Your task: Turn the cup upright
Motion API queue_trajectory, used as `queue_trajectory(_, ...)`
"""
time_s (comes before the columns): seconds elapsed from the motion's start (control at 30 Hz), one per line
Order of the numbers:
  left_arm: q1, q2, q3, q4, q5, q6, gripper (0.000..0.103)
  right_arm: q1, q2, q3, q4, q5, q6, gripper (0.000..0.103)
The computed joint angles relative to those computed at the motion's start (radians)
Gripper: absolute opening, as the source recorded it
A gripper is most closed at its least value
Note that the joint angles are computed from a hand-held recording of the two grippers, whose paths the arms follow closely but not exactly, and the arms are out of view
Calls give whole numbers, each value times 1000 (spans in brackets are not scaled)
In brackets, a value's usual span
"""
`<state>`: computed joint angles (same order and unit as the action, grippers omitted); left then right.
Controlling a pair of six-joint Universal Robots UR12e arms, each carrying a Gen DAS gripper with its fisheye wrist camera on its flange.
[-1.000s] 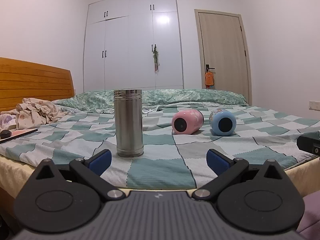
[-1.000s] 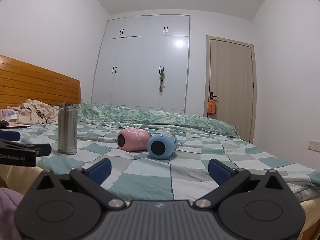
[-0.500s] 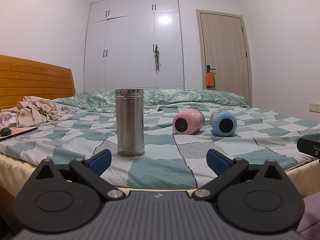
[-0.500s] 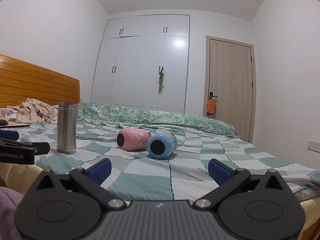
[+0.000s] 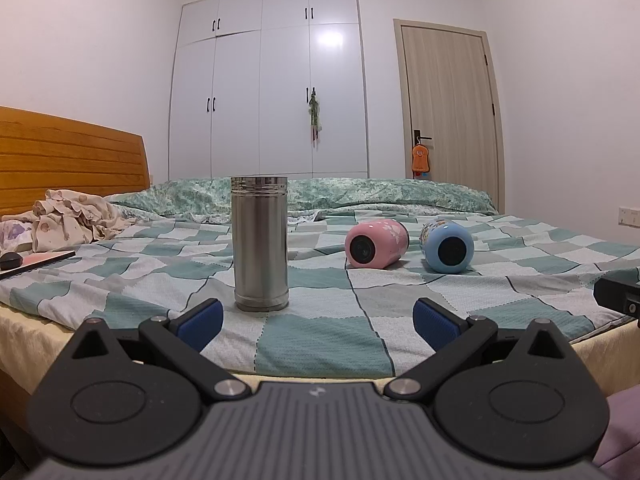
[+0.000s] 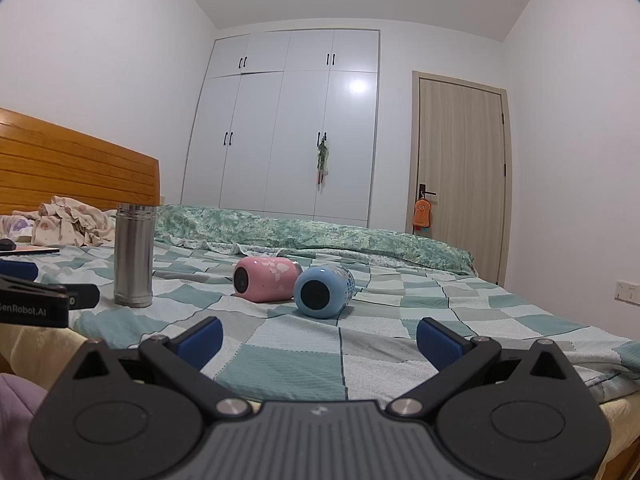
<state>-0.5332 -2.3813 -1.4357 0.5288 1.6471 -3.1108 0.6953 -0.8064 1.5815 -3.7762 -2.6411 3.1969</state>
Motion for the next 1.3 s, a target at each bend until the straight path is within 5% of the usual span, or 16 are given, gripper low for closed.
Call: queue_trajectory(1.3,-7,-7,8,2,11,-14,103,0,0,1,2,1,-2,103)
